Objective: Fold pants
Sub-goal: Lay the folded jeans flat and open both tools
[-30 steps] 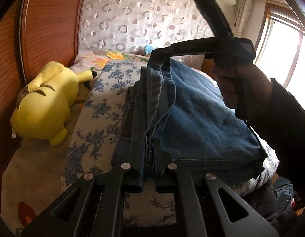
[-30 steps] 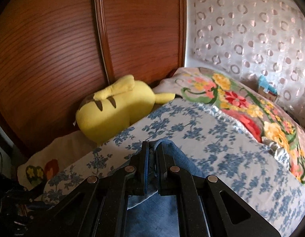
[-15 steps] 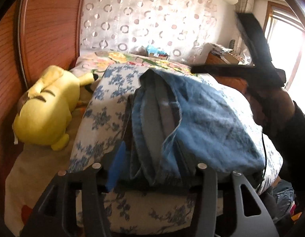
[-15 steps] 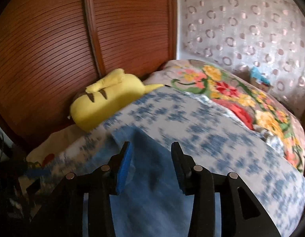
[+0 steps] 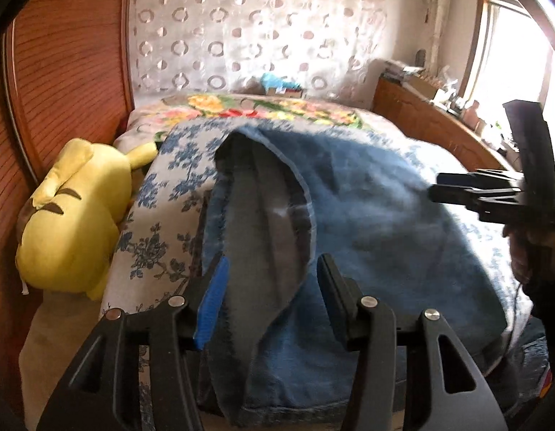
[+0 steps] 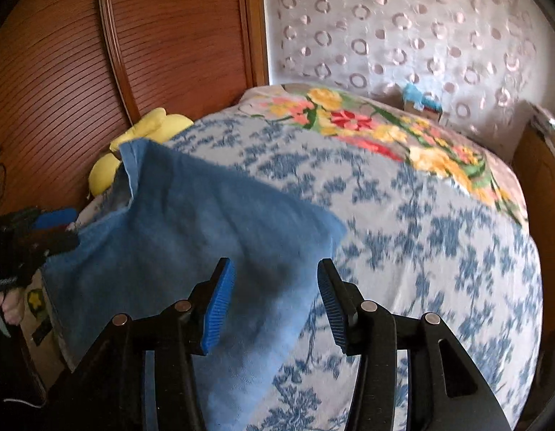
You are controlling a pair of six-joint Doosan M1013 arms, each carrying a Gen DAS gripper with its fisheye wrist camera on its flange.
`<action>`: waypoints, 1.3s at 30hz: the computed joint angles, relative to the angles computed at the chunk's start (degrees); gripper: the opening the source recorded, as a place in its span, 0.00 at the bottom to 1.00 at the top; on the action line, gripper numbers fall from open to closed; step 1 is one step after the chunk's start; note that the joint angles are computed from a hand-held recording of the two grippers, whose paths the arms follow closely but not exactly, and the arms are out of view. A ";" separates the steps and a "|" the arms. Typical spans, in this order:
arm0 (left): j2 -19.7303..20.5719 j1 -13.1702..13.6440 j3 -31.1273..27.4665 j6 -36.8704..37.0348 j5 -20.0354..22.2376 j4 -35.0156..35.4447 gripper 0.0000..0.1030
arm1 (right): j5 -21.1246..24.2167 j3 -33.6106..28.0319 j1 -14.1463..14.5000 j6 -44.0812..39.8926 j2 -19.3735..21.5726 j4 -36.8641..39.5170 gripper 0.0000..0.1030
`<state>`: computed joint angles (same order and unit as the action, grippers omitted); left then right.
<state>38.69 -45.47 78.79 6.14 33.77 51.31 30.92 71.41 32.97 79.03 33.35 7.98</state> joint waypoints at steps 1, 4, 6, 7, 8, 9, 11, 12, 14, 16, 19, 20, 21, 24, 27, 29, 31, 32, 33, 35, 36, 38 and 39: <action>0.12 0.06 0.02 0.39 1.06 -0.28 0.43 | -0.15 0.31 0.04 -0.24 -0.03 0.58 0.49; 0.28 -0.06 0.13 -2.35 6.56 -0.03 0.40 | -0.47 0.88 -0.42 -1.55 -0.21 2.31 0.49; -0.20 0.36 1.16 -3.60 6.86 -1.05 0.40 | -0.90 1.27 -0.53 -2.31 -0.34 3.71 0.49; -0.49 0.49 1.73 -4.32 6.59 -1.13 0.40 | -0.98 1.38 -0.69 -2.85 -0.33 4.47 0.49; -0.73 0.54 2.16 -4.93 6.29 -0.97 0.40 | -1.05 1.51 -0.70 -3.00 -0.33 4.75 0.49; -0.88 0.54 2.33 -5.20 6.40 -0.88 0.40 | -1.14 1.80 -0.85 -3.47 -0.42 5.25 0.49; -1.01 0.30 2.29 -5.83 6.78 -0.06 0.40 | -0.98 1.70 -1.02 -3.84 -0.11 5.90 0.49; -1.06 0.24 2.22 -6.11 6.78 0.39 0.40 | -0.82 1.50 -1.12 -3.68 0.11 6.04 0.49; -1.26 -0.07 2.25 -6.89 6.79 1.76 0.40 | -0.39 1.20 -1.33 -3.46 0.47 6.72 0.50; -1.50 -0.21 2.24 -7.87 5.85 3.54 0.41 | -0.13 1.16 -1.30 -2.18 0.69 6.41 0.51; -1.51 -0.65 1.96 -9.04 4.89 6.35 0.51 | 1.19 0.89 -1.22 -0.43 1.08 5.76 0.53; -1.50 -0.77 1.85 -9.13 4.35 7.14 0.51 | 1.51 0.94 -1.17 -0.18 1.12 5.36 0.53; -1.42 -0.86 1.64 -8.88 3.96 7.49 0.52 | 1.55 1.04 -1.13 -0.26 1.13 5.51 0.53; -1.10 -0.95 1.08 -8.60 1.98 8.20 0.71 | 2.08 1.40 -1.24 -0.75 1.03 7.32 0.53; -0.62 -1.13 0.19 -7.67 0.52 8.01 0.75 | 2.18 1.55 -1.42 -1.35 1.22 8.52 0.53; -0.15 -1.22 -0.70 -5.73 0.29 6.69 0.75 | 2.08 1.67 -1.54 -1.71 1.39 9.65 0.53; 0.26 -1.38 -1.47 -5.06 0.39 6.69 0.75 | 2.17 1.59 -1.82 -2.77 1.67 11.79 0.53; 0.37 -1.34 -1.66 -4.69 0.20 6.44 0.75 | 2.02 1.67 -1.98 -3.69 1.74 13.02 0.53; 0.49 -1.31 -1.91 -4.24 -0.01 6.04 0.75 | 1.95 1.68 -2.12 -4.54 1.82 13.91 0.53; 0.67 -1.26 -2.14 -4.12 -0.19 6.12 0.75 | 1.88 1.69 -2.36 -6.01 1.99 15.28 0.53; 0.84 -1.25 -2.43 -3.79 -0.12 5.89 0.75 | 1.73 1.73 -2.37 -6.25 2.02 15.35 0.53; 1.10 -1.33 -2.91 -2.97 -0.16 5.22 0.75 | 0.96 2.06 -2.35 -6.76 2.01 15.36 0.53; 1.27 -1.35 -3.20 -2.36 -0.14 4.88 0.75 | 0.61 2.18 -2.30 -6.61 1.99 15.06 0.53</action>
<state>39.95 -46.82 75.58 3.77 33.63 56.19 31.53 73.59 30.67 72.42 35.34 23.04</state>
